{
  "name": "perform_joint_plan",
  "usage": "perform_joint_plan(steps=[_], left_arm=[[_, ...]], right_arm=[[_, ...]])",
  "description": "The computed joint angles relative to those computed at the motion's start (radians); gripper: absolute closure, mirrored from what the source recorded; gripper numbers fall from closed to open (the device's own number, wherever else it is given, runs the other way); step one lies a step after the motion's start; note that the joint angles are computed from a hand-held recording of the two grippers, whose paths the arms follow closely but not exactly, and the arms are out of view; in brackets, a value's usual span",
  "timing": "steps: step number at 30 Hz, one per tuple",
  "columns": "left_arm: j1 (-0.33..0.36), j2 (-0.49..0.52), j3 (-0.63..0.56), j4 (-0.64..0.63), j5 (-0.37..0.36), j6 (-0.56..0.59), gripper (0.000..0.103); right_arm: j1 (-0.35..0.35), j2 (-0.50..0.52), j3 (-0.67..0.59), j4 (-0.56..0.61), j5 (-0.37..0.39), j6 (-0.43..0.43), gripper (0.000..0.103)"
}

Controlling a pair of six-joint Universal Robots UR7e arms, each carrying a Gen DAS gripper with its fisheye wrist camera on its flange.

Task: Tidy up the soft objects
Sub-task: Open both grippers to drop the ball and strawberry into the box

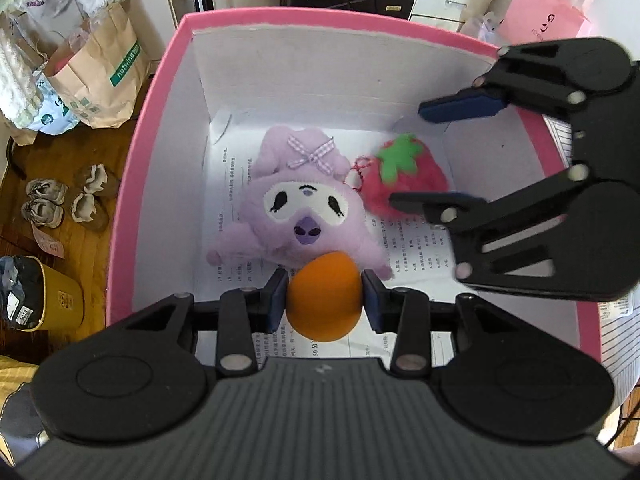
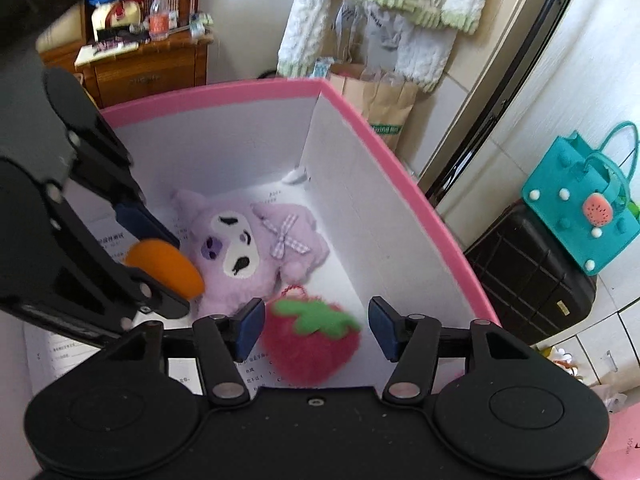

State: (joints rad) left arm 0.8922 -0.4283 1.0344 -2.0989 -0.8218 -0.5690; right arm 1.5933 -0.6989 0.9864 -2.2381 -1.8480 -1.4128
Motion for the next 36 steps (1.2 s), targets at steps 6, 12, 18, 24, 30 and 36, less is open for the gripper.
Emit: perform_joint_plan(steps=[6,12,18,24,30,36], left_arm=[[-0.004,-0.007,0.028,-0.067,0.002,0.035,0.064],[-0.016,-0.036,0.073,-0.103,0.012,0.011,0.060],[-0.069,-0.103,0.190,-0.171,0.034,0.063,0.057],[-0.135,-0.175,0.280,-0.154,0.067,0.059,0.057],[-0.206,-0.239,0.365,-0.158,0.135,0.038,0.055],[-0.272,-0.297,0.482,-0.252,0.166,0.062,0.050]], right_arm=[[-0.016,-0.068,0.026,0.047,0.096,0.072,0.041],[-0.033,-0.139,0.057,0.112,0.149,0.163,0.040],[-0.047,-0.248,0.199,0.023,0.178,0.165,0.040],[-0.051,-0.333,0.272,0.024,0.209,0.186,0.040],[-0.057,-0.421,0.340,0.039,0.252,0.206,0.040],[-0.081,-0.496,0.365,0.147,0.322,0.184,0.040]])
